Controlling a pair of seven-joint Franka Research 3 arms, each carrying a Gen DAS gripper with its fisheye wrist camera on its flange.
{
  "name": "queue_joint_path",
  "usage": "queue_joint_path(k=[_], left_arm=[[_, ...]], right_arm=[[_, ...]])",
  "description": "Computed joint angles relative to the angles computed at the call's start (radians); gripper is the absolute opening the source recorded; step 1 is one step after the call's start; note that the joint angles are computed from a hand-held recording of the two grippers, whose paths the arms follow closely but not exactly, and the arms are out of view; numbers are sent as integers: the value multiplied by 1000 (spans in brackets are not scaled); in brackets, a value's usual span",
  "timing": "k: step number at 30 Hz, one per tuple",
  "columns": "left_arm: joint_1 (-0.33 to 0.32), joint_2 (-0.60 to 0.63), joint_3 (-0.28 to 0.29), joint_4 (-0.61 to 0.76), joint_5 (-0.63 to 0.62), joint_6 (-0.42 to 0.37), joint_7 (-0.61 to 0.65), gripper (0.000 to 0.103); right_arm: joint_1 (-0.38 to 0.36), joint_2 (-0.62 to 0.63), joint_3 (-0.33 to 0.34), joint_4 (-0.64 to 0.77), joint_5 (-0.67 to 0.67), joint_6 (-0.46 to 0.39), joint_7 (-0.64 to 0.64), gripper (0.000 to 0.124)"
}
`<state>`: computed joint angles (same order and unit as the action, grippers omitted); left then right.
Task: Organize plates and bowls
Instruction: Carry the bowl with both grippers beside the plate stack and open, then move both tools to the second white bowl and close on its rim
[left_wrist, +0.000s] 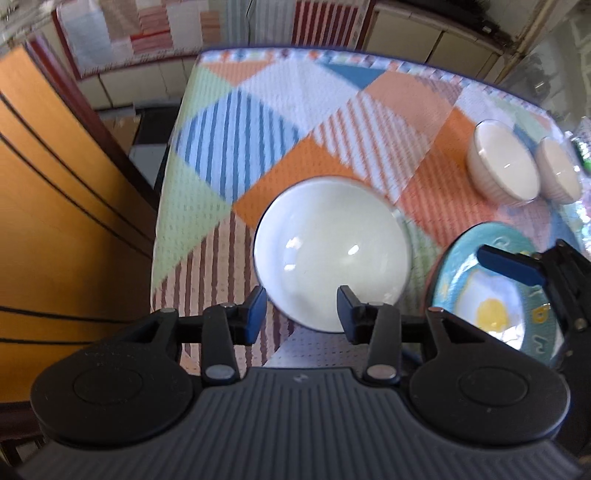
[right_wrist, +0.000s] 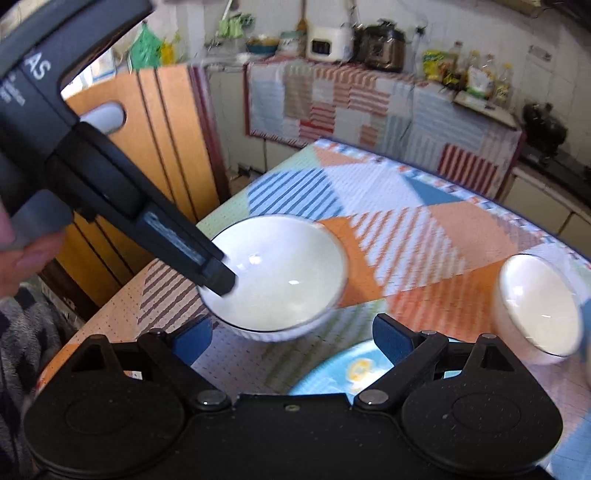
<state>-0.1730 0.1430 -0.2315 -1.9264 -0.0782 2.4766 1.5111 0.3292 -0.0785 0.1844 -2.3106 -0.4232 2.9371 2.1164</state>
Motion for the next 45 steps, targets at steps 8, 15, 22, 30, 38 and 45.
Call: queue_joint_path(k=[8, 15, 22, 30, 38, 45], left_arm=[[-20, -34, -16, 7, -23, 100, 46, 44], [-55, 39, -33, 93, 16, 122, 30, 50], [-68, 134, -69, 193, 14, 128, 60, 52], [-94, 235, -87, 313, 26, 105, 52, 53], [-120, 353, -86, 454, 49, 55, 30, 53], [-207, 419, -12, 490, 205, 180, -90, 53]], right_arm=[[-171, -207, 53, -163, -25, 101, 135, 96], [-308, -257, 92, -247, 87, 224, 167, 91], [-405, -233, 124, -258, 205, 244, 171, 89], [-460, -168, 139, -214, 304, 180, 155, 86], [-394, -78, 53, -114, 288, 18, 216, 75], [-321, -2, -27, -44, 252, -61, 289, 60]])
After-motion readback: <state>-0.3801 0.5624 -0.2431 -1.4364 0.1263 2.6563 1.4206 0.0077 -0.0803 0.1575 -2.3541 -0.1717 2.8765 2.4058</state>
